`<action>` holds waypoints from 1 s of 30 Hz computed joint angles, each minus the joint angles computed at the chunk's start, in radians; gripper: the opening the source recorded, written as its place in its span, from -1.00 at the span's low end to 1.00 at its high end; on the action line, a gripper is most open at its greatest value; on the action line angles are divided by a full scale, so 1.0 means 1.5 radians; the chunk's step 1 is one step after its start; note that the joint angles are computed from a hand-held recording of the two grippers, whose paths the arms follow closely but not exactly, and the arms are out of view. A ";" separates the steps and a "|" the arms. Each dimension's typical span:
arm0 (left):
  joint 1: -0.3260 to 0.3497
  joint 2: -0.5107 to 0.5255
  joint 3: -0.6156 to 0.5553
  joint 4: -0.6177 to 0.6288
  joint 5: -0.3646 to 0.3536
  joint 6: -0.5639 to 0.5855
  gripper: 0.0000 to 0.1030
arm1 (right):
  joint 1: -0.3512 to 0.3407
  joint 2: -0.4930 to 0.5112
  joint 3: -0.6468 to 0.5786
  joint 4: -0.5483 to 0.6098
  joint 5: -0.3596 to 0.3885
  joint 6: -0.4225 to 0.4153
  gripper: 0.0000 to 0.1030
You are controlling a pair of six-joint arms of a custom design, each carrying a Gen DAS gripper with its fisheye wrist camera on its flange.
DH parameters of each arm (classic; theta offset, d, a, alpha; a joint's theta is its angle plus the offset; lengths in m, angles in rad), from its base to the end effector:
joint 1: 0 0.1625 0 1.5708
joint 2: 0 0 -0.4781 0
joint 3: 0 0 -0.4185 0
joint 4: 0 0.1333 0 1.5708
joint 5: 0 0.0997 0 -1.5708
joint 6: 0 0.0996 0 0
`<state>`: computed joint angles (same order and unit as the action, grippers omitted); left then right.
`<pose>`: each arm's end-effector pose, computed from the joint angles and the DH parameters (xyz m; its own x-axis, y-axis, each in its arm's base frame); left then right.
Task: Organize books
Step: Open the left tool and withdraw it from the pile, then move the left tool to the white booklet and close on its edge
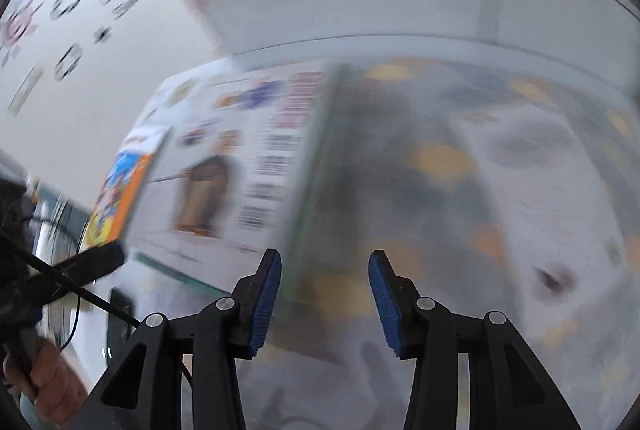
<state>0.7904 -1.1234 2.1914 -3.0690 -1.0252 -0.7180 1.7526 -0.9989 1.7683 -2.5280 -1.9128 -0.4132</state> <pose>-0.2447 -0.5101 0.1910 -0.9929 -0.0878 -0.0808 -0.0182 0.7809 -0.6244 0.2203 -0.6457 0.1998 -0.7876 -0.4876 0.3767 -0.5393 0.8412 -0.0387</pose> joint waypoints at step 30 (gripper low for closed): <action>0.004 0.348 -0.344 0.263 0.021 -0.182 -0.38 | -0.179 0.010 -0.219 0.145 -0.010 -0.125 0.06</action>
<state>0.7966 -0.6020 1.6761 -2.6741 -0.9937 -0.9903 1.4836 -0.9836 1.4391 -2.3099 -1.9281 -0.6005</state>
